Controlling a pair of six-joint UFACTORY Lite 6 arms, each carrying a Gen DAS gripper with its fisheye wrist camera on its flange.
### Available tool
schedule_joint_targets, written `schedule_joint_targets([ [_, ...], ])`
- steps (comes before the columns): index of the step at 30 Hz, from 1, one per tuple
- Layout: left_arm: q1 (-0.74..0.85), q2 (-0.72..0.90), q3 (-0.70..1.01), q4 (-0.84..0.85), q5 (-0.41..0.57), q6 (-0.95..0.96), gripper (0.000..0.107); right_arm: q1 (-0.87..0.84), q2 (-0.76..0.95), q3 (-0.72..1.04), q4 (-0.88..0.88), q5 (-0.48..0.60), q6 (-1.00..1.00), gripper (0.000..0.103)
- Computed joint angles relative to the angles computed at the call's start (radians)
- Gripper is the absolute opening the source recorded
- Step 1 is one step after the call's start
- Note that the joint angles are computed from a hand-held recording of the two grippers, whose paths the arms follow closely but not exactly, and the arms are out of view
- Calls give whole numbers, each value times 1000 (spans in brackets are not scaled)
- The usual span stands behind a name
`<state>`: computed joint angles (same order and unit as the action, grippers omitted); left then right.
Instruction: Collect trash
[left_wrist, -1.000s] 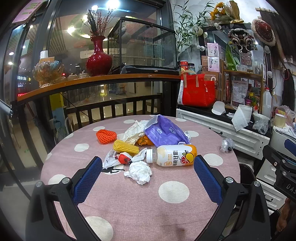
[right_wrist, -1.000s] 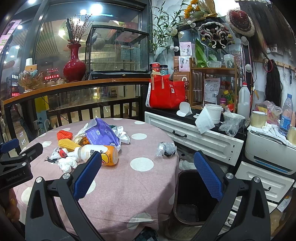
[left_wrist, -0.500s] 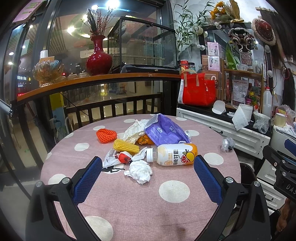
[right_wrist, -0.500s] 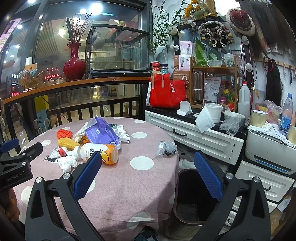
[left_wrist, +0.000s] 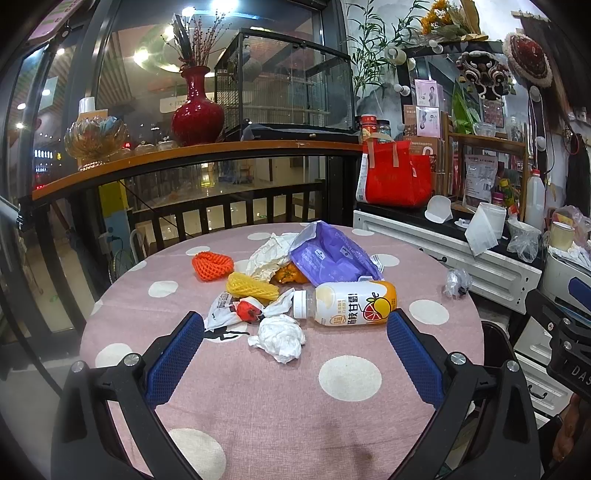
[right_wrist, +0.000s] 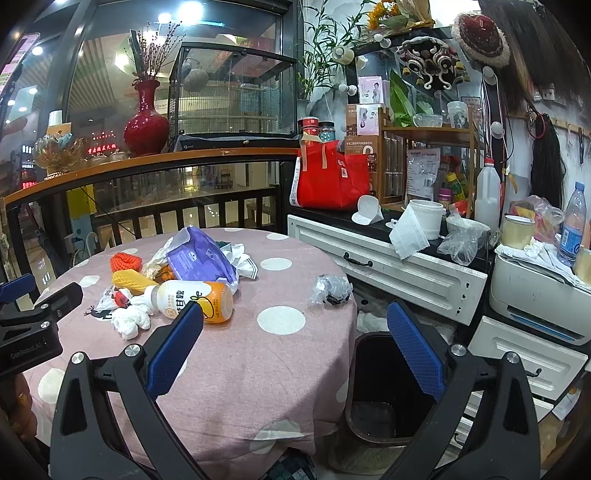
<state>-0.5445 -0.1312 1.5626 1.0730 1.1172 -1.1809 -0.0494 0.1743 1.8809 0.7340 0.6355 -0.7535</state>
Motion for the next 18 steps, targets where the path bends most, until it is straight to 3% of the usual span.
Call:
schedule_joint_targets([
  [13,42,6,-7,-39,-29,29,98,4,50,48,-32,25,19,98],
  [18,143,28,18,-218,-111,196,98,14,205,254,-106,179,84,98],
])
